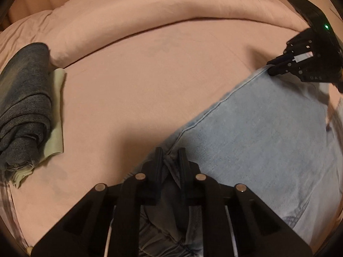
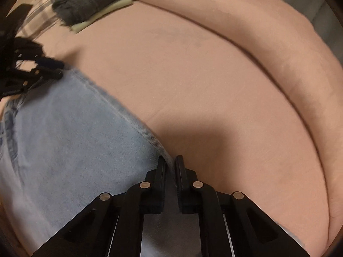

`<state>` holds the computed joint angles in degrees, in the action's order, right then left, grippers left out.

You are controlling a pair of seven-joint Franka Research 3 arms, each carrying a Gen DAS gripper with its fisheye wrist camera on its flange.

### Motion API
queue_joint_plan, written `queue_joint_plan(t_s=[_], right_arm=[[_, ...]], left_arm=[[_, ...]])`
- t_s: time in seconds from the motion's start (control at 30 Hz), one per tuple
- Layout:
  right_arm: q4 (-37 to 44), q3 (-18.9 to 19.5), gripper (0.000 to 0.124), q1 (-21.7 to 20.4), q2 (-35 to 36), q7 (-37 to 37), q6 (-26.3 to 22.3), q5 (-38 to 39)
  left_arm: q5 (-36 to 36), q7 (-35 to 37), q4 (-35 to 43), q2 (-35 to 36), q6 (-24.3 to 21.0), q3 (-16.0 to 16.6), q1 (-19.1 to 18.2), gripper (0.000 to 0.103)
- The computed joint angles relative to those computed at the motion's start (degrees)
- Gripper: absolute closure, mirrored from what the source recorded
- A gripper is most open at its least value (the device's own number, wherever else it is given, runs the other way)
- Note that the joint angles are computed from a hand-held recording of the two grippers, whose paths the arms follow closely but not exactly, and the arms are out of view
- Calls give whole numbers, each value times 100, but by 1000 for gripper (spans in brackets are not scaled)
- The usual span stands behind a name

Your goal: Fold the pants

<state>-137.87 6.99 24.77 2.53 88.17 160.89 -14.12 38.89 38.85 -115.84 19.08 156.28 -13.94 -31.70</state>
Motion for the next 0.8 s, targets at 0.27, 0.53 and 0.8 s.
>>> queue_joint_plan(t_s=[0.27, 0.53, 0.8], right_arm=[[-156, 91, 96, 99, -334, 26, -265, 321], [316, 243, 57, 257, 126, -1192, -166, 1889], [695, 42, 75, 304, 385, -551, -1057, 1151]], left_arm=[[689, -527, -616, -657, 65, 168, 58, 32], [-1811, 1287, -1336, -743, 485, -477, 969, 45], [-1596, 972, -1382, -864, 400, -234, 596, 68]])
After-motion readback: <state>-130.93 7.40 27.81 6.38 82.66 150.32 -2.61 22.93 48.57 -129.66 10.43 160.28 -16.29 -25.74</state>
